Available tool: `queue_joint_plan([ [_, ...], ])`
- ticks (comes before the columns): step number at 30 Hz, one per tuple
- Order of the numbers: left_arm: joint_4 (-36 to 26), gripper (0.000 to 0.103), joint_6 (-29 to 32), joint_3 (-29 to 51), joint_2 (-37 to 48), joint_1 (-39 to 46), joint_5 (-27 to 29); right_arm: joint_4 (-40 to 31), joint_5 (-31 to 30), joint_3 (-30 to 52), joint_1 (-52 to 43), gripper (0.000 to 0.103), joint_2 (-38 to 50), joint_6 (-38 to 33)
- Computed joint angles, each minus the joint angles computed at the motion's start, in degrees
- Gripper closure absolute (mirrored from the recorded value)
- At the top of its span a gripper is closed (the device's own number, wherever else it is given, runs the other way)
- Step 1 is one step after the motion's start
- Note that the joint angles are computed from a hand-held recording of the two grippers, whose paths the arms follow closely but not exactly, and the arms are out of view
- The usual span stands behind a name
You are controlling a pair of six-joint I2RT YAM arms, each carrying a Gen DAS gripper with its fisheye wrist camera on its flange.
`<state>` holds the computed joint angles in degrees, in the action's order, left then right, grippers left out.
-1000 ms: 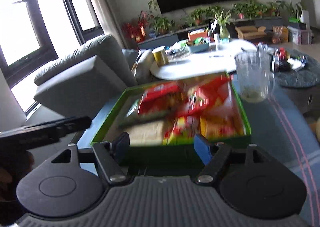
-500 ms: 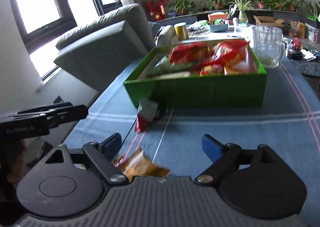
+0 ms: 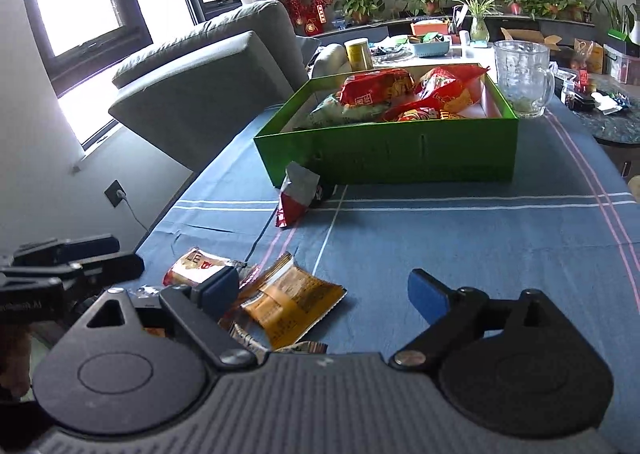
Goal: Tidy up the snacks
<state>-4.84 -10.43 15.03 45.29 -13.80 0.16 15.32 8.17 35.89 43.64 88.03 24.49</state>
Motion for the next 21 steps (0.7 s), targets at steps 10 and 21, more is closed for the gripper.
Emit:
queue_joint_plan([
  [10,-14.28,0.037,-2.54,-2.03,-13.55,-1.75,-3.02,-1.69,3.06,-0.06,3.56,0.0,-1.19,-0.63],
  [21,-15.35,0.037,-2.99,-2.66,-9.26,-0.74,5.05,-1.3,3.42,-0.34,4.71,0.0,-1.19,-0.02],
])
